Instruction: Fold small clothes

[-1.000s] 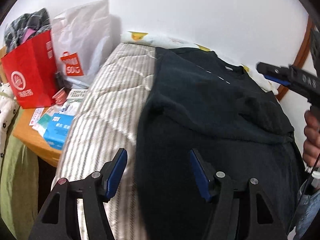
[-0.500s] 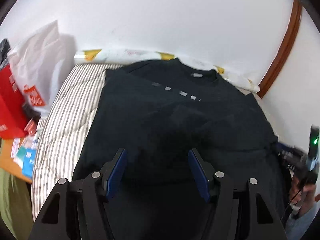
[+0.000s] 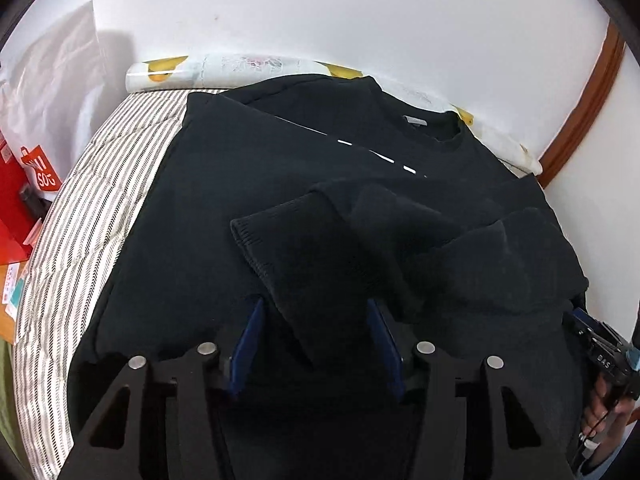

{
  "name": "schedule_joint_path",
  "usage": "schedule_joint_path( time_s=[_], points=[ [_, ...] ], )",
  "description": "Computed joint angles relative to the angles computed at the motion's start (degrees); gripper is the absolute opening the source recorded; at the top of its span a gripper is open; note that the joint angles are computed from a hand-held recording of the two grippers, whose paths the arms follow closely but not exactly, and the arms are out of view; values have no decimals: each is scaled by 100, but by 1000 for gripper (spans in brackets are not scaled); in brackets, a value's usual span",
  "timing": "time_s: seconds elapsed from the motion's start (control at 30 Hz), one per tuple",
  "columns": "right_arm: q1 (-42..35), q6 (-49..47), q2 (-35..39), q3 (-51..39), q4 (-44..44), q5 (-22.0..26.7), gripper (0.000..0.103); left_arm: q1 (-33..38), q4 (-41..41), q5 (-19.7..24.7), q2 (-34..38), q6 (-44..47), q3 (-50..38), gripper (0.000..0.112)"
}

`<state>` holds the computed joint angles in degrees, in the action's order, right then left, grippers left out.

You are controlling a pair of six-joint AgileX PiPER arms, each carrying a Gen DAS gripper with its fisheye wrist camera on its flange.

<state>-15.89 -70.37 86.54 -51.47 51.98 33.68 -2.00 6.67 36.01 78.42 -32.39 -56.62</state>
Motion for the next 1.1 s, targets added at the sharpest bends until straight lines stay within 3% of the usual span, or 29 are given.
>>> schedule_joint_path(
  time_s=[0.07, 0.13, 0.17, 0.23, 0.3, 0.43, 0.7, 0.93, 1.03, 1.1],
  points=[
    [-148, -217, -16, 50, 423, 129, 50, -8, 128, 18, 27, -205, -40, 40],
    [-383, -384, 3, -36, 739, 585, 49, -65, 431, 176, 19, -474, -110, 21],
    [-455, -351, 14, -84, 778, 743, 49, -31, 466, 199, 0, -497, -115, 17],
    [-316, 107, 77, -200, 476, 544, 47, 134, 228, 169, -83, -297, -97, 8],
    [-22, 620, 91, -182, 4, -89, 32, 318, -185, 117, -237, 88, -67, 7],
    [-5, 869, 87, -135, -126, -356, 16, 427, -183, 176, -651, 197, -102, 3],
    [118, 1011, 45, -51, -399, -666, 15, 766, -485, 366, -1031, 768, -118, 3],
    [203, 1235, 3, -50, -698, -747, 15, 1872, -1461, 244, -1258, 1687, 308, 3],
    [213, 1366, -30, -72, -938, -709, 15, 1820, -1296, 124, -1152, 1517, 538, 4],
    [89, 1357, -128, -166, -1094, -371, 15, 1641, -1012, 84, -1047, 1292, 633, 4]
  ],
)
